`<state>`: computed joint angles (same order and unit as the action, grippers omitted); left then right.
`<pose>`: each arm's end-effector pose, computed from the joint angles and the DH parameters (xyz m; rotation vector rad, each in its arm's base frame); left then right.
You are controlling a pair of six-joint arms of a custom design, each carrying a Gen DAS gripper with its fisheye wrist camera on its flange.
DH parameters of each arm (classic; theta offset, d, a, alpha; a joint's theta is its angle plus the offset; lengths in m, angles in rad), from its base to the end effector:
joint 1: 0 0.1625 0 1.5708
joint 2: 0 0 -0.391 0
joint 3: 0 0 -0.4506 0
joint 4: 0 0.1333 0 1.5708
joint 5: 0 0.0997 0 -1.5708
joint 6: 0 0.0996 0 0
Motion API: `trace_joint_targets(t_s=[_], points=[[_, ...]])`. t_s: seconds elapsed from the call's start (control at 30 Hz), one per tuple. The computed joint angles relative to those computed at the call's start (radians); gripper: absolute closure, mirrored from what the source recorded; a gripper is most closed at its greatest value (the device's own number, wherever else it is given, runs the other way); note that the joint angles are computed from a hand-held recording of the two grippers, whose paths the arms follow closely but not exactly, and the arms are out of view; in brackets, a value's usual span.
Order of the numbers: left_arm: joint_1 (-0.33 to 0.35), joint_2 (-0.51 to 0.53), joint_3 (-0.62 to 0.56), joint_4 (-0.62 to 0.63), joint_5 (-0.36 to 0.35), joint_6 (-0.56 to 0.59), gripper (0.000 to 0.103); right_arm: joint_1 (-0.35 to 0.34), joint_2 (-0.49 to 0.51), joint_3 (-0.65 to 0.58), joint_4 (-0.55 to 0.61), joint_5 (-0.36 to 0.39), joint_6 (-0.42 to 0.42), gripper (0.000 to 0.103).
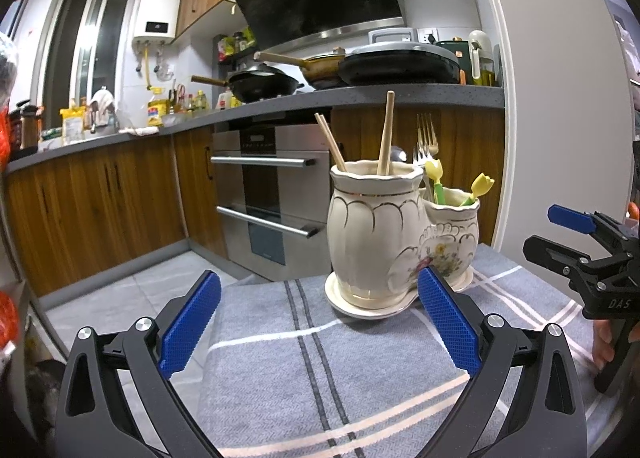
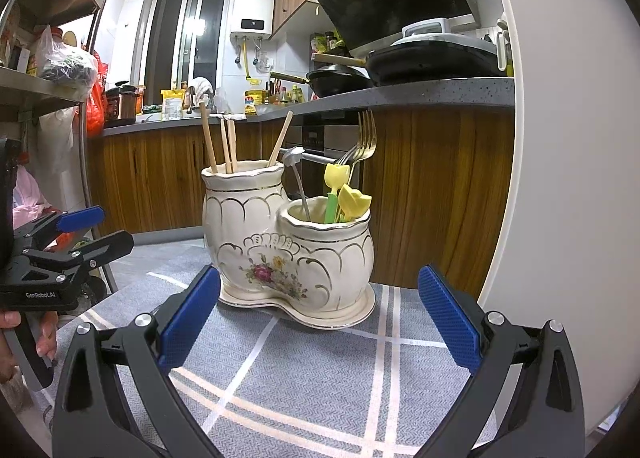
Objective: Organize utensils
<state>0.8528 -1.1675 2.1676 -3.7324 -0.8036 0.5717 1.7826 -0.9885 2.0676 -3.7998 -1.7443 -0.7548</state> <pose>-0.1780 -0.5115 0.2059 0.8116 1.9974 -1.4255 0.2308 -0.5212 0.1428 0.9615 -2.1133 1.3930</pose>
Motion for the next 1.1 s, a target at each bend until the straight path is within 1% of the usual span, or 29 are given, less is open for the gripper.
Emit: trace_joint_targets(t_s=[0.97,1.1], points=[[0.004,-0.001,0.0,0.0,0.0,-0.004,0.005,0.0,0.0,-0.001,0.004,-0.004,0.002,0.005],[0.002,0.006,-0.002,-0.014,0.011,0.004,0.005,0.0,0.0,-0.001,0.004,-0.004,0.002,0.005]])
